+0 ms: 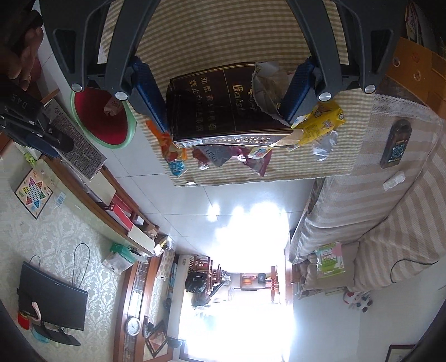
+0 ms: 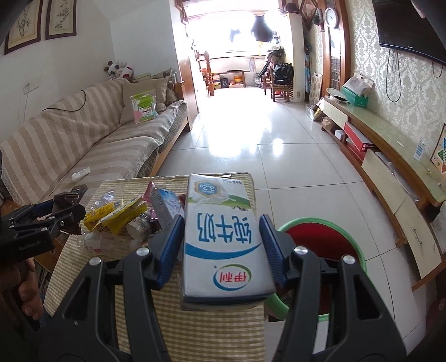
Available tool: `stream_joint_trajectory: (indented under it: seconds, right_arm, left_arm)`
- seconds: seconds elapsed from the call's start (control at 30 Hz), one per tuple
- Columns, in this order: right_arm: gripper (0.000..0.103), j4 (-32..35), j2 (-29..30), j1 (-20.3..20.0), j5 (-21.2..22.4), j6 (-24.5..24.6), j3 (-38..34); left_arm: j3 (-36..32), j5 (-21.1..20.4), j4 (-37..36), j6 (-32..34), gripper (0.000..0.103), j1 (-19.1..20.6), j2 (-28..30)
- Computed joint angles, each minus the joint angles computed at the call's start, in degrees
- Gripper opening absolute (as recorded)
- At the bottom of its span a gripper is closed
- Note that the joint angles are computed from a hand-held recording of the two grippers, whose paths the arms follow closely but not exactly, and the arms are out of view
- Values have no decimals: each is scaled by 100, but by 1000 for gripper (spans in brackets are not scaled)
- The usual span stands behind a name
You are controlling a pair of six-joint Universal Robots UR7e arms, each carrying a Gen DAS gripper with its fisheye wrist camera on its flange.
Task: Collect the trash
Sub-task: 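Carry the brown carton and milk carton over the red bin, then open the left gripper to drop the brown carton while the right drops the milk carton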
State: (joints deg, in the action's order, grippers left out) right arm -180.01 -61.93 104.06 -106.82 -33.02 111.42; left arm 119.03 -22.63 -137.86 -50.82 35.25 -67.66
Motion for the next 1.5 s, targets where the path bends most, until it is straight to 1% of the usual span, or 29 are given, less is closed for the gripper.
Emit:
stream_joint_trajectory:
  seconds: [0.13, 0.33, 0.67, 0.77, 0.87, 1.07, 1.17, 1.27, 1.5]
  right_arm:
    - [54, -46, -97, -187, -21, 18, -65]
    - [54, -135, -216, -489, 3, 31, -176]
    - [54, -218, -355, -1064, 30, 132, -268]
    - [54, -212, -371, -1199, 41, 171, -282]
    - [54, -167, -377, -1320, 35, 180, -354]
    - [54, -117, -353, -1509, 27, 210, -463]
    - [54, -48, -324, -1579, 53, 231, -526]
    - [54, -8, -293, -1619, 73, 231, -556]
    - [54, 128, -205, -1671, 71, 211, -690]
  left_arm:
    - [-319, -183, -757, 791, 75, 61, 456]
    - [-867, -536, -1507, 1722, 75, 162, 1160]
    - [-1907, -1353, -2096, 2777, 75, 411, 2197]
    - [-2226, -1607, -2052, 2889, 75, 486, 2470]
    - [-2478, -1756, -2013, 2991, 75, 548, 2716]
    - [-3029, -2200, -1866, 3059, 75, 698, 3132]
    - [-3209, -2340, -1848, 3107, 75, 760, 3275]
    - [-3290, -2718, -1930, 3042, 75, 889, 3332]
    - [-3459, -2947, -1915, 2997, 75, 1015, 3458]
